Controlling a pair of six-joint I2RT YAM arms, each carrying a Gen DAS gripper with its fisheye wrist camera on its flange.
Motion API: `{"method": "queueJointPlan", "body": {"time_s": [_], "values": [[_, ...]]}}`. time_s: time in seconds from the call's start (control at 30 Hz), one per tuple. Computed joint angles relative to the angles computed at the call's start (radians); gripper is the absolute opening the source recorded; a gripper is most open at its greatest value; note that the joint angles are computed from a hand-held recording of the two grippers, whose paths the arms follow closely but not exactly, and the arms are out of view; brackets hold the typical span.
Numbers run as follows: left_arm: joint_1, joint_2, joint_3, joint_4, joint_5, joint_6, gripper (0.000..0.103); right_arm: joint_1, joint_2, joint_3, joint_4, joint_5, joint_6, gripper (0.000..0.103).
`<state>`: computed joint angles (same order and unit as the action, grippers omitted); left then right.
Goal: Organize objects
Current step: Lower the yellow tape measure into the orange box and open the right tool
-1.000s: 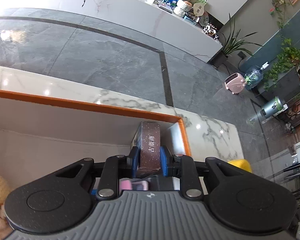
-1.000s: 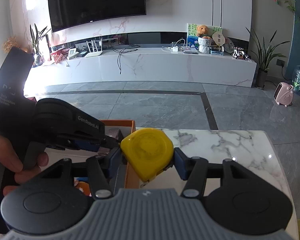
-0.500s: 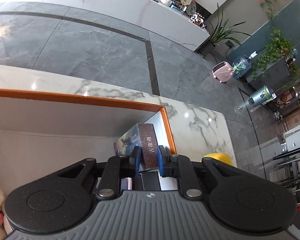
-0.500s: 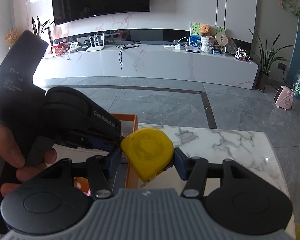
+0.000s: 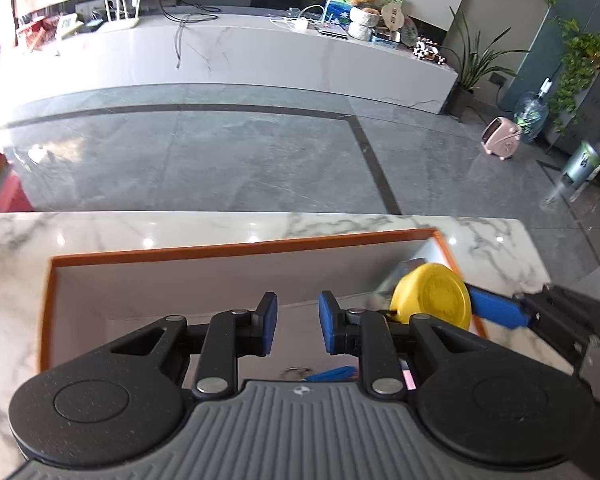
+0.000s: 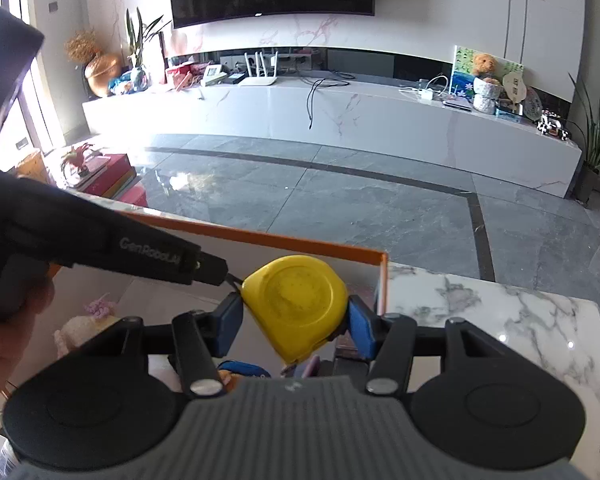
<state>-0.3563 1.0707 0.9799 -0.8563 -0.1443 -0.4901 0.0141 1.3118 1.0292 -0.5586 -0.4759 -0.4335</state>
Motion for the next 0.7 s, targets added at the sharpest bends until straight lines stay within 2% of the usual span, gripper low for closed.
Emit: {"method": "queueJointPlan", "body": {"time_s": [0.13, 0.27, 0.4, 0.7], "values": [[0.046, -0.043, -0.014, -0.045, 0.014, 0.031, 0.026, 0.104, 0.066, 0.036, -0.008, 0.093, -0.007, 0.058], [0.054, -0.075, -0.031, -0.07, 0.006, 0.062, 0.027, 0.195, 0.098, 0.028, 0.033, 0.212, -0.043, 0.058], [0.082, -0.093, -0.04, -0.091, 0.032, 0.088, 0.027, 0.233, 0.149, 0.04, 0.057, 0.291, -0.054, 0.058], [0.135, -0.16, -0.047, -0.141, 0.078, 0.14, 0.028, 0.237, 0.151, 0.017, 0.069, 0.349, -0.075, 0.058]]}}
